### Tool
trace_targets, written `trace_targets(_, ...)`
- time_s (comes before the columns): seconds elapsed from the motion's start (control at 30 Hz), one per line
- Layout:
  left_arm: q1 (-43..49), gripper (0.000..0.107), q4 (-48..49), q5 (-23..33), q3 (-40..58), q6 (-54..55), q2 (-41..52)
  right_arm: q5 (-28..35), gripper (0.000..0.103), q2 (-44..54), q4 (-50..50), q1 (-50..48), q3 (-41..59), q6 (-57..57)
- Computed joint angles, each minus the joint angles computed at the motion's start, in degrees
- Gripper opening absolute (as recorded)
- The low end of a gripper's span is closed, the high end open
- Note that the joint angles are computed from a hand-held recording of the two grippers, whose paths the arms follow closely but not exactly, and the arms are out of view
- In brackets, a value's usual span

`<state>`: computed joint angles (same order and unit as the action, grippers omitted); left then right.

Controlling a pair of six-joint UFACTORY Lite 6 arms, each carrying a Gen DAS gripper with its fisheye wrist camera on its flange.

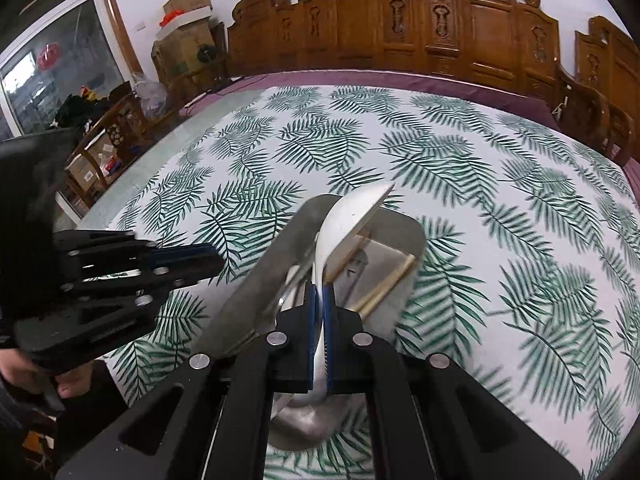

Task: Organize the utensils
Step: 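Open the left tool to drop the fork in the tray while the right tool lowers its spoon there, then open the right tool to release the spoon and lift both tools away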

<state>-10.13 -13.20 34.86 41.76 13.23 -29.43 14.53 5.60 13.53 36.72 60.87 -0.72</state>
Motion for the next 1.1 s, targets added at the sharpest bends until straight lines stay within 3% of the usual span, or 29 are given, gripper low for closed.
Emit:
trace_targets(0.33,9.26,0.007,-6.02,2.55,-1.97,10.75,-2.21,0.25,0.005,14.00,5.61,1.44,11.64,-3.96)
trace_targets(0.57,10.99,0.008,-7.84,2.69,-2.67,13.11,-2.31,-0.12,0.005,17.87,15.13,1.28,13.59,-12.20)
trace_targets(0.67,10.56,0.008,-7.81,2.68,-2.97,12.78,-2.63,0.03,0.006,18.70,13.50,1.19,14.00,-11.04)
trace_targets(0.8,9.73,0.010,-7.45,2.89,-3.04,11.78,-3.36,-0.54,0.008,17.74,14.61,0.80,12.37,-12.35)
trace_targets(0.87,8.84,0.016,-6.59,3.15,-2.95,10.17,-4.24,-0.62,0.008,16.74,13.04,0.75,11.16,-11.11)
trace_targets(1.0,6.37,0.017,-3.92,3.92,-2.45,6.10,-6.18,-1.70,0.008,11.50,7.20,1.07,6.00,-6.86)
trace_targets(1.1,3.88,0.029,-1.56,4.47,-2.37,1.84,-8.38,-2.73,0.008,6.03,5.12,0.73,0.94,-4.89)
